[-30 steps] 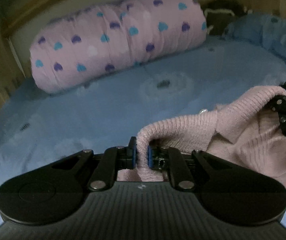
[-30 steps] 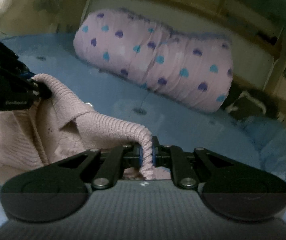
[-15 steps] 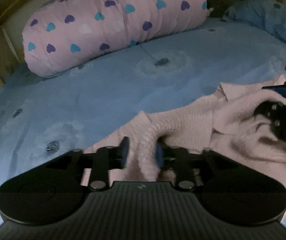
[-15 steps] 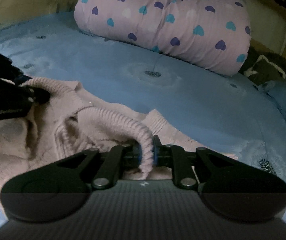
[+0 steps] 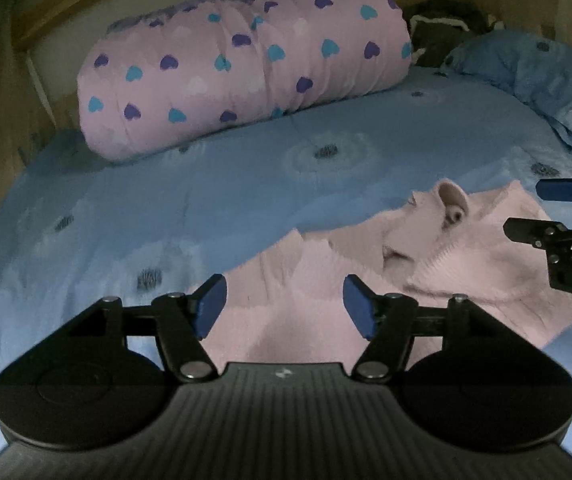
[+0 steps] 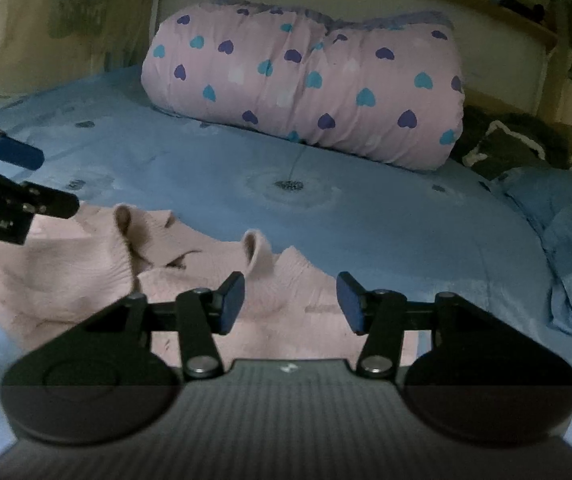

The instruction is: Fold small clothes

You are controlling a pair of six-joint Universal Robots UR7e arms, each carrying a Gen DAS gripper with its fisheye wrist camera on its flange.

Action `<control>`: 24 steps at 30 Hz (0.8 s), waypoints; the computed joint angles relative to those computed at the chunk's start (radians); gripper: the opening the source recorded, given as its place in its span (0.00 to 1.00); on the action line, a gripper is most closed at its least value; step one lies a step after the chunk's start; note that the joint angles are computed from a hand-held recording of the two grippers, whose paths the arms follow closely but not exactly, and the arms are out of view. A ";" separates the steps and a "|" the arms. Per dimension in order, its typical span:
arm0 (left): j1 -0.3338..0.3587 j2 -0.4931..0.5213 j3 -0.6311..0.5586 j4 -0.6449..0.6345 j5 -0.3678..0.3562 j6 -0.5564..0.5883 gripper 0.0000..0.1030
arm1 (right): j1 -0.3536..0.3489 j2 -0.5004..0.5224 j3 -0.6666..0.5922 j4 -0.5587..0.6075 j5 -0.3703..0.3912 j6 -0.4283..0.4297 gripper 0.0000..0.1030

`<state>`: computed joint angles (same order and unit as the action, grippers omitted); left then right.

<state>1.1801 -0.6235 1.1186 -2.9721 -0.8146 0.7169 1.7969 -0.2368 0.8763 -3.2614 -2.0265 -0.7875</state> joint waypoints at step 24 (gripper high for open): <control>0.066 -0.059 0.118 0.108 -0.112 0.076 0.68 | -0.008 0.017 0.056 0.077 -0.001 -0.184 0.51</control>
